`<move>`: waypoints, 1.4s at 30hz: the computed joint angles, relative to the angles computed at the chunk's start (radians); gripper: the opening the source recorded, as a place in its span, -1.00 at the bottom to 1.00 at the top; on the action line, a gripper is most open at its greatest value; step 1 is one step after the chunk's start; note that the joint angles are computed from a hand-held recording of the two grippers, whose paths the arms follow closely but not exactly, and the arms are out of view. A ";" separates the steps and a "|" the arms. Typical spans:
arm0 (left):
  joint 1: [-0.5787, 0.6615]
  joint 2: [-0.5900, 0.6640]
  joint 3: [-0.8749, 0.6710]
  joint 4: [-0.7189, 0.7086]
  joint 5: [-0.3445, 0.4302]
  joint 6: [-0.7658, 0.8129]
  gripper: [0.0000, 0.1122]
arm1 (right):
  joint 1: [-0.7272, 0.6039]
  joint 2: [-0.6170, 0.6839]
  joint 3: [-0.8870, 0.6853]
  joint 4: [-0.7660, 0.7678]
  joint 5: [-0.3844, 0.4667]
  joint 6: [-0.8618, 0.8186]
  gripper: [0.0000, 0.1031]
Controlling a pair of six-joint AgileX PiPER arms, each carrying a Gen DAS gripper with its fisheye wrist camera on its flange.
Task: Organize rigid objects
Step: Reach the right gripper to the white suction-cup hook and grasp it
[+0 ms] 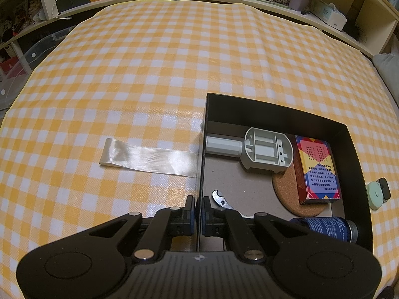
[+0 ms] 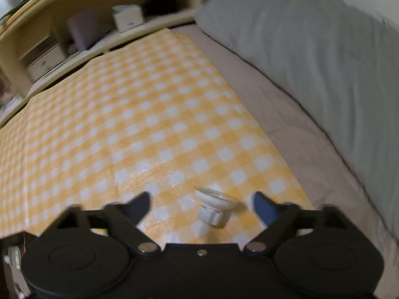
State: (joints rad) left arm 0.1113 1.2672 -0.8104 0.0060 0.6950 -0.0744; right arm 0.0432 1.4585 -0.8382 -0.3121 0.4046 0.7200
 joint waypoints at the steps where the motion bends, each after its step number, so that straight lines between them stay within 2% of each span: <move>1: 0.002 0.000 0.000 -0.002 0.000 0.002 -0.92 | -0.020 0.012 -0.004 0.078 -0.004 -0.061 0.33; 4: 0.001 0.000 0.000 0.000 0.000 0.001 -0.92 | -0.066 0.061 -0.020 0.295 -0.007 -0.214 0.04; 7: 0.001 0.000 0.000 -0.002 0.000 0.001 -0.93 | -0.079 0.110 -0.034 0.362 -0.009 -0.236 0.01; 12: 0.003 0.002 0.001 -0.003 -0.003 0.005 -0.92 | -0.057 0.171 -0.048 0.248 -0.027 -0.093 -0.11; 15: -0.012 -0.006 -0.001 0.007 0.007 -0.020 -0.92 | -0.060 0.197 -0.052 0.243 -0.045 -0.081 -0.20; 17: -0.010 -0.006 -0.001 0.006 0.008 -0.017 -0.92 | -0.053 0.221 -0.064 0.209 -0.041 -0.056 -0.37; 26: -0.010 -0.004 0.000 0.006 0.005 -0.017 -0.92 | -0.031 0.205 -0.047 0.110 -0.061 0.004 -0.40; 31: -0.010 -0.005 0.000 0.007 0.006 -0.017 -0.92 | 0.006 0.109 -0.023 0.325 -0.116 -0.209 -0.40; 37: -0.010 -0.005 0.000 0.007 0.005 -0.017 -0.92 | 0.126 0.022 -0.024 0.719 -0.141 -0.630 -0.40; 42: -0.011 -0.006 0.000 0.009 0.005 -0.020 -0.92 | 0.312 0.000 -0.036 0.673 -0.152 -0.630 -0.40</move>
State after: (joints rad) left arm 0.1002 1.2610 -0.8101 0.0149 0.7003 -0.0942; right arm 0.3556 1.4584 -0.8745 0.3610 0.2529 0.0900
